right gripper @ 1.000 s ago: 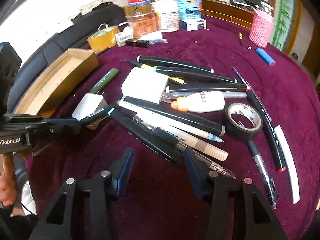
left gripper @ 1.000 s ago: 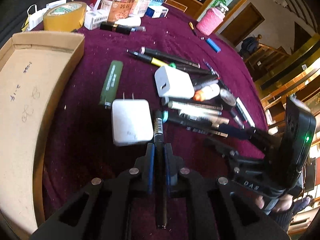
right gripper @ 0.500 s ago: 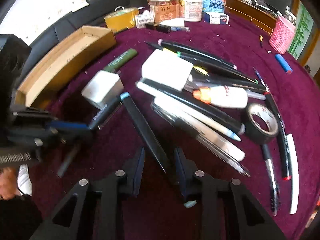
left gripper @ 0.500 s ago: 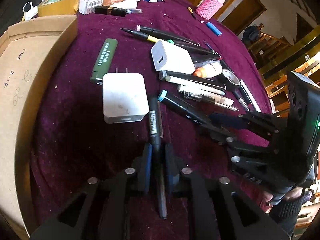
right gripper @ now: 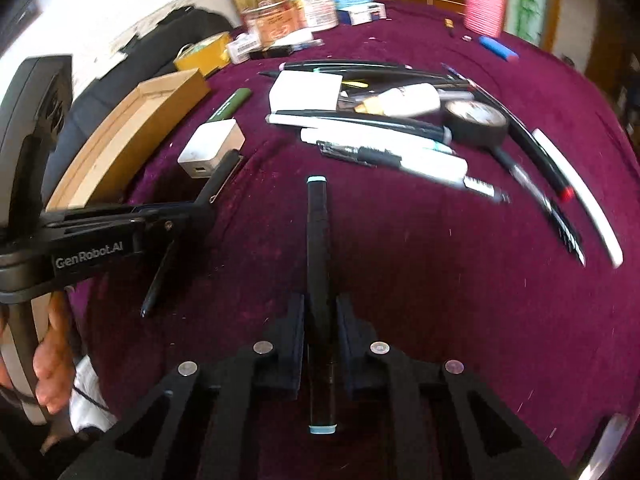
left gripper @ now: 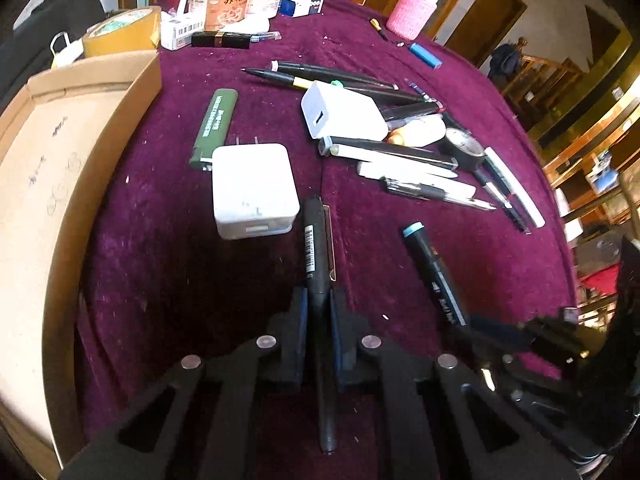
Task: Organize rigid objects
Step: 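Carry the two markers into the cardboard tray and open the left gripper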
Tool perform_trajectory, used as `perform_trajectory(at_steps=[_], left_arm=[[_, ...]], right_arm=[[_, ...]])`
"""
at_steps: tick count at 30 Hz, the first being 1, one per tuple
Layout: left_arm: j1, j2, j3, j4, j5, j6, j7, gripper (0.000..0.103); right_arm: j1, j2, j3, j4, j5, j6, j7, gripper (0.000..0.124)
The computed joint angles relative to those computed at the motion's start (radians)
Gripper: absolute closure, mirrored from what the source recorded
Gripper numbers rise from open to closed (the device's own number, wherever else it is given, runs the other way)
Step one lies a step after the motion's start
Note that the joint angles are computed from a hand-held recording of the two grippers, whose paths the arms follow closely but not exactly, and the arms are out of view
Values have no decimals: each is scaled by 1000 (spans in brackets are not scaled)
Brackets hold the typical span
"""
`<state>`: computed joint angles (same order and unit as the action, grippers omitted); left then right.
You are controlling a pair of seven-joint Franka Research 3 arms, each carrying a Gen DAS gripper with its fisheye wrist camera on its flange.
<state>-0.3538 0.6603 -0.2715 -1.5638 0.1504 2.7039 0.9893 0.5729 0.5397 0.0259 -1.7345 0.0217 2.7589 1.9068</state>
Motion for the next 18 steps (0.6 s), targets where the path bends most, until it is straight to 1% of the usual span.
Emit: perform_trajectory(at_steps=[1, 2, 4, 5, 6, 7, 9, 10, 13, 15, 17, 18], left_arm=[[19, -14, -20, -27, -18, 21, 13, 93], [28, -34, -28, -55, -26, 39, 17, 93], [51, -82, -44, -122, -48, 86, 18, 93], [60, -100, -52, -143, -59, 99, 21, 93], [76, -131, -62, -180, -72, 118, 26, 93], [82, -157, -63, -206, -78, 125, 26, 93], [105, -226, -70, -268, -95, 122, 37, 93], [115, -255, -72, -294, -106, 123, 43, 93], [140, -372, -51, -402, -124, 135, 50, 93], [150, -422, -31, -452, -128, 144, 53, 93], [160, -469, 0, -504, -121, 161, 42, 93], [161, -478, 17, -514, -106, 163, 31, 93]], right_arm=[[-3, -10, 8, -18, 16, 27, 10, 108], [-3, -20, 16, -34, 32, 56, 19, 108], [21, -30, 2, -41, 27, 81, 47, 108], [26, -33, 2, -39, 29, 86, 55, 108], [23, -40, 15, -42, 43, 99, 57, 108], [28, -43, 16, -38, 47, 104, 65, 108], [73, -46, -12, -17, 19, 105, 107, 108], [82, -43, -12, -3, 12, 103, 116, 108], [101, -7, 4, 74, 6, 91, 126, 108], [98, 38, 41, 149, 27, 84, 107, 108], [96, 97, 66, 248, 49, 49, 82, 108], [95, 148, 84, 334, 63, 13, 64, 108]])
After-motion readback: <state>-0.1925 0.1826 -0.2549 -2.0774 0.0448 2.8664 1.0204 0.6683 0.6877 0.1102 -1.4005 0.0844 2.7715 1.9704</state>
